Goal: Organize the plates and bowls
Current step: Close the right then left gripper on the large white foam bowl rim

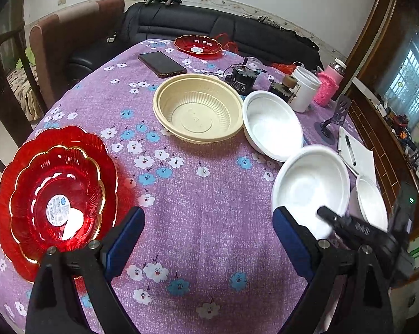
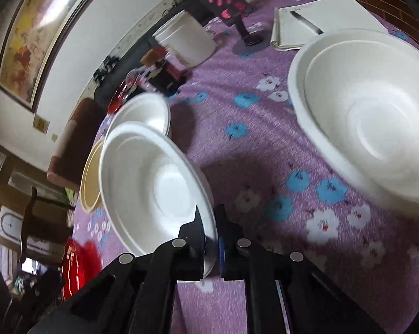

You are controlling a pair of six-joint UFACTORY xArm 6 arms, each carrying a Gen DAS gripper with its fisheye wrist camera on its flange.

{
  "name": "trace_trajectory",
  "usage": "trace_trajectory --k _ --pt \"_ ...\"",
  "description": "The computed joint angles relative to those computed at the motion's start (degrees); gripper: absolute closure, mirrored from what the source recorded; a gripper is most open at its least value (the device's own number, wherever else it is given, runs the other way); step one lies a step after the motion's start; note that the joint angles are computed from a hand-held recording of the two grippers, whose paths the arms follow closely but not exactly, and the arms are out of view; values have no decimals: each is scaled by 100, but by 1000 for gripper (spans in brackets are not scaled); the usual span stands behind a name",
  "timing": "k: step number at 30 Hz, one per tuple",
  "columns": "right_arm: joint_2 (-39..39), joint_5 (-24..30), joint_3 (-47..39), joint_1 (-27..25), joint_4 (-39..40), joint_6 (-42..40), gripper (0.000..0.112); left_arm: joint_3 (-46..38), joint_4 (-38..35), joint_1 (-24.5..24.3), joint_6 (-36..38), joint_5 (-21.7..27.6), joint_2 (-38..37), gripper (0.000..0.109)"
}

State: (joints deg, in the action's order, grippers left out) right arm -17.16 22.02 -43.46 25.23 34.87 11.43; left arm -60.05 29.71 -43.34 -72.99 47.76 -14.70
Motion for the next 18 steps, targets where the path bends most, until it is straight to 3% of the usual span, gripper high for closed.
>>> trace_trajectory --k 4,7,12,18 --pt "-69 499 -35 76 1005 -1128 104 -205 25 -51 58 19 295 16" --pt "-108 227 91 231 1124 -1420 103 -464 38 -102 219 99 633 16" --pt "-150 -52 237 320 866 -1334 102 -883 16 -66 327 174 1224 16" --pt "-273 -362 446 346 -311 -428 95 -1450 127 66 457 268 1890 16"
